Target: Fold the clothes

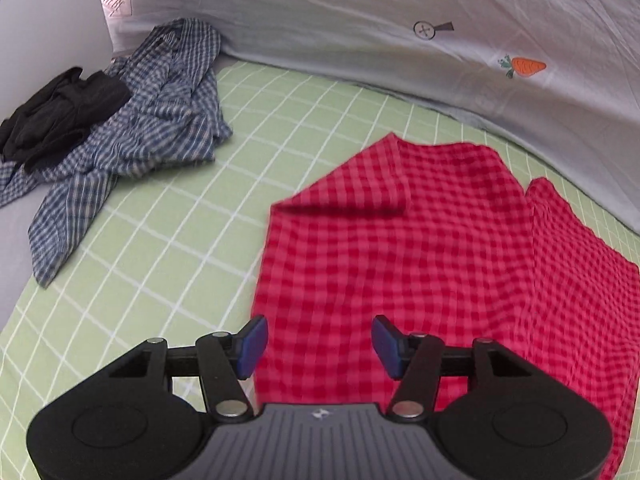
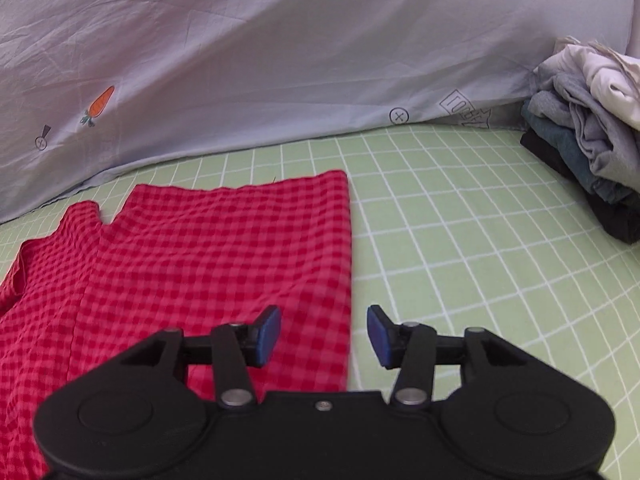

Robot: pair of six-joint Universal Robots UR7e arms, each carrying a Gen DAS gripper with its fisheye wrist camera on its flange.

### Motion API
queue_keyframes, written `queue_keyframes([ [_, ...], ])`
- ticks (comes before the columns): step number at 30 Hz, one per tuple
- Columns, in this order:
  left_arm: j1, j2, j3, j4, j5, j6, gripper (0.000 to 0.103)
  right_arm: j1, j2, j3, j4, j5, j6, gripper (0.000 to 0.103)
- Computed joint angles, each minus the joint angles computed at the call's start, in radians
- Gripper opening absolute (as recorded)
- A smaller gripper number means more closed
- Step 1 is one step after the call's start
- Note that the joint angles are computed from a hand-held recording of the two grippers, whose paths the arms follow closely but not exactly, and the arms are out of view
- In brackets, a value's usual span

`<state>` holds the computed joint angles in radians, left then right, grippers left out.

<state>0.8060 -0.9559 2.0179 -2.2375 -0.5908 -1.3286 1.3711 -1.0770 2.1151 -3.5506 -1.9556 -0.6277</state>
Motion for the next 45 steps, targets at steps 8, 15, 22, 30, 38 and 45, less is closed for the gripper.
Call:
queue_keyframes([
  [8,-0.059,-0.037,0.151,-0.096,-0.172,-0.051,0.059,-0.077,-0.175,0.266,0.071,0.056,0.076,0.052],
  [15,-0.078,0.004,0.121,-0.046,-0.139,0.001,0.036,-0.074,-0.193,0.308,0.105,0.07,0.013,0.0],
  [22,-0.148,0.008,0.163,-0.075,-0.223,0.039,0.011,-0.044,-0.22,0.379,0.016,-0.014,-0.01,0.001],
  [30,-0.231,-0.012,0.215,-0.073,-0.3,-0.009,0.015,-0.035,-0.275,0.415,0.033,-0.095,0.001,0.003],
  [38,-0.271,-0.069,0.25,-0.004,-0.243,-0.115,0.025,0.046,-0.136,0.386,-0.248,-0.166,-0.118,0.08],
  [45,-0.277,-0.147,0.242,0.204,-0.166,-0.285,0.044,0.091,-0.077,0.333,-0.231,-0.118,-0.137,0.102],
])
